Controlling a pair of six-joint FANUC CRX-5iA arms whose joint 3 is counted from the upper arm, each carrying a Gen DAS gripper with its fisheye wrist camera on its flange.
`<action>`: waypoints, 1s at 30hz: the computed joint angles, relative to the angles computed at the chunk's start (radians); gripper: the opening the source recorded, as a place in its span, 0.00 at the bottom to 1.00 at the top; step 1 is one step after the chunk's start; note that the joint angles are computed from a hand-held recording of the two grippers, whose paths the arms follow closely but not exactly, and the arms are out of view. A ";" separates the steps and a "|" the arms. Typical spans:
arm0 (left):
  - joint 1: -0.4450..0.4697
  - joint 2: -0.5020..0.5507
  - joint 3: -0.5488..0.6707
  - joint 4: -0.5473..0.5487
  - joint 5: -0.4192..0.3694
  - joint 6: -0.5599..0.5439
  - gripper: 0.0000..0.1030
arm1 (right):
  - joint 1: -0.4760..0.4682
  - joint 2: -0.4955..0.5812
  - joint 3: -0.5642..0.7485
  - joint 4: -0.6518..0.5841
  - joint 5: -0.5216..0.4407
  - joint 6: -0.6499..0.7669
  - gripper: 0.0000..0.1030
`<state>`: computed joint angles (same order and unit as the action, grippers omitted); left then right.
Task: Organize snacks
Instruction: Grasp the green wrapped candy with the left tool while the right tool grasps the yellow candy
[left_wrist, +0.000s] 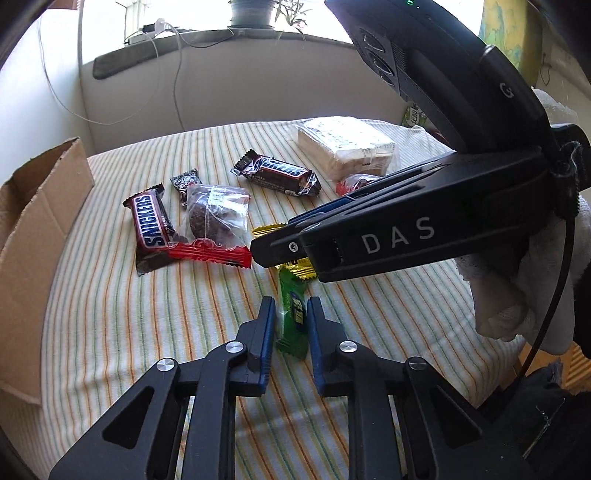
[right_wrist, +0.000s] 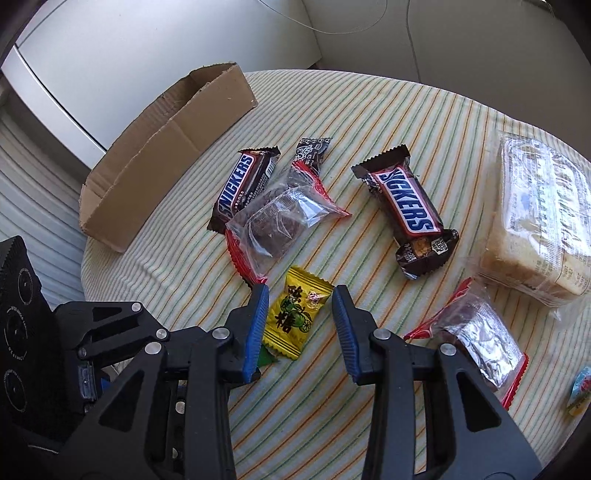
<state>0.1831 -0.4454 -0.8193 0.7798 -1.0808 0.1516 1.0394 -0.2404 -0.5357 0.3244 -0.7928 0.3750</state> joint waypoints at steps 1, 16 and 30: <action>0.008 -0.005 -0.002 0.000 -0.005 -0.009 0.12 | 0.004 0.009 0.006 0.007 -0.009 0.001 0.37; 0.123 -0.039 -0.024 0.003 -0.055 -0.047 0.08 | 0.052 0.051 0.020 0.110 -0.110 -0.009 0.10; 0.205 -0.009 -0.002 0.061 -0.089 -0.038 0.06 | 0.118 -0.038 -0.034 0.245 -0.148 -0.139 0.10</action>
<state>0.3879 -0.4539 -0.8212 0.8409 -1.1701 0.1134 1.1572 -0.2780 -0.5701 0.5696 -0.9407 0.2365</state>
